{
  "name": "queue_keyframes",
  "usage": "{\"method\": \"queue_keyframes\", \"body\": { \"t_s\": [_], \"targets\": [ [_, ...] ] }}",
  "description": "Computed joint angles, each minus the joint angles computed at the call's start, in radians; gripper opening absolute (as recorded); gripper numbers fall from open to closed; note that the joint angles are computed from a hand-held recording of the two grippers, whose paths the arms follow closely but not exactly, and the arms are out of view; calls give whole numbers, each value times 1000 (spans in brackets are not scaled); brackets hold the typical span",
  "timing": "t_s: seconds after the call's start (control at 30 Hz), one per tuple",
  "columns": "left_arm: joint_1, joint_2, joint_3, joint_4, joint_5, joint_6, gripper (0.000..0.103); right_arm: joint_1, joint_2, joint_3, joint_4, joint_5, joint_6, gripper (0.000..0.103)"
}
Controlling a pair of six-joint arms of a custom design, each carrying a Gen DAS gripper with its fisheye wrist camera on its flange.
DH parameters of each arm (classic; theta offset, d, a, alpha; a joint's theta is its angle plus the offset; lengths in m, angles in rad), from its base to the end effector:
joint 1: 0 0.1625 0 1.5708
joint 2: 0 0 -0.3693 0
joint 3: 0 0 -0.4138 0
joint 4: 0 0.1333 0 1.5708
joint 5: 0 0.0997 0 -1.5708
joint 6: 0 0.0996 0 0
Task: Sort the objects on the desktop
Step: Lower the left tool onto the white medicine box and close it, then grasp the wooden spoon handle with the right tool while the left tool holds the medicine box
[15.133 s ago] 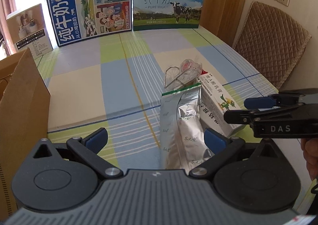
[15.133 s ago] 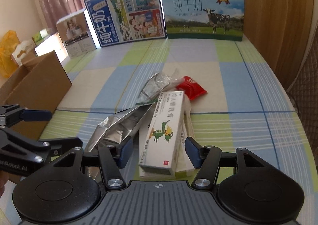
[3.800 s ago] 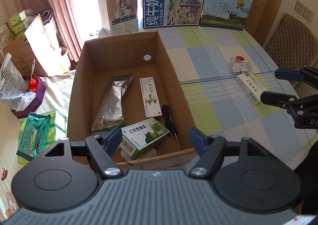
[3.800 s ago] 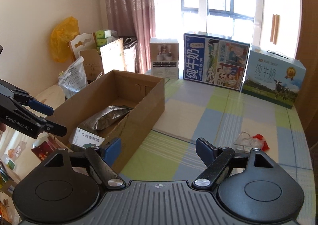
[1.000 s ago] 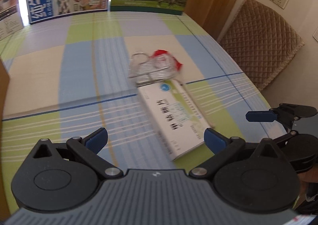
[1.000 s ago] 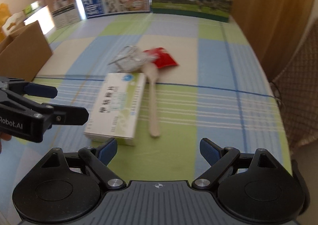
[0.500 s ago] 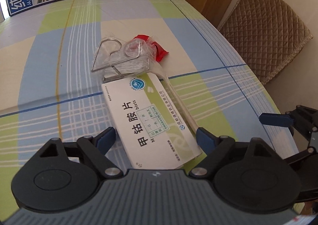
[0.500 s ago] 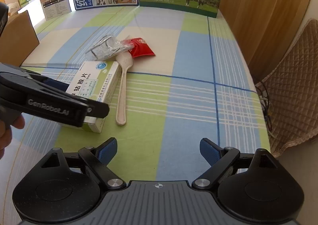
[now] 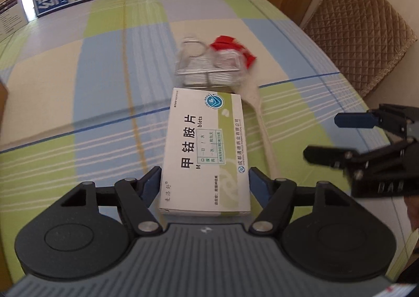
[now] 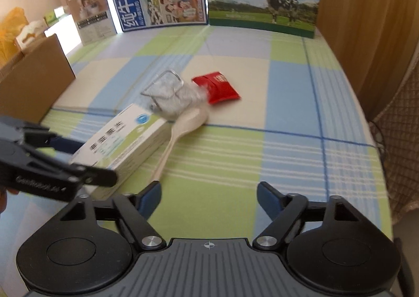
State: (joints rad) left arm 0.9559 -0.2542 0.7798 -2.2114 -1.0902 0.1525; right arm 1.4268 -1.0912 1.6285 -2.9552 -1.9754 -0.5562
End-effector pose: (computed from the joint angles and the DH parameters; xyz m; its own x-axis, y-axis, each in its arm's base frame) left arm -0.3292 -0.7770 -0.0285 -0.6591 0.5860 -0.4714 0.6811 0.7309 -0.0437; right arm -0.0017 -0.6672 0.2924 -0.7868 0.0140 0.6170 -0.3773 0.7803 -0.4988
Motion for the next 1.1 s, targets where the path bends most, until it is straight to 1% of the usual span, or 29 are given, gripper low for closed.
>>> {"method": "queue_keyframes", "body": {
  "t_s": [0.07, 0.13, 0.23, 0.3, 0.37, 0.47, 0.53, 0.6, 0.67, 0.7, 0.77, 0.83, 0.97, 1.1],
  "targets": [
    [6, -13, 6, 2, 23, -15, 68, -6, 14, -25, 21, 36, 32, 69],
    [13, -22, 7, 11, 23, -22, 68, -11, 30, -52, 41, 68, 72, 66],
    [17, -40, 33, 0, 40, -7, 68, -11, 63, -91, 48, 91, 106, 60],
    [16, -43, 40, -7, 52, 1, 68, -6, 88, -116, 43, 86, 114, 57],
    [20, -45, 41, -16, 45, 6, 69, -2, 114, -141, 43, 72, 123, 53],
    [21, -33, 28, -32, 52, 15, 72, 3, 146, -173, 55, 43, 134, 49],
    [22, -24, 15, -39, 55, 27, 74, 5, 158, -183, 47, 38, 121, 46],
    [25, -12, -2, -37, 52, 33, 74, 5, 165, -188, 45, 43, 117, 40],
    [27, -3, -14, -41, 49, 38, 74, 10, 176, -193, 34, 30, 92, 31],
    [28, 2, -21, -41, 48, 39, 74, 12, 182, -196, 29, 23, 80, 29],
    [28, 12, -31, -48, 49, 48, 74, 13, 185, -198, 28, 19, 73, 16],
    [28, 20, -39, -57, 53, 57, 74, 13, 184, -196, 32, 13, 75, 8],
    [24, 32, -47, -59, 71, 65, 73, 13, 166, -183, 58, 13, 86, 4],
    [19, 31, -36, -54, 85, 55, 69, 15, 140, -154, 79, 10, 88, 3]
  ]
}}
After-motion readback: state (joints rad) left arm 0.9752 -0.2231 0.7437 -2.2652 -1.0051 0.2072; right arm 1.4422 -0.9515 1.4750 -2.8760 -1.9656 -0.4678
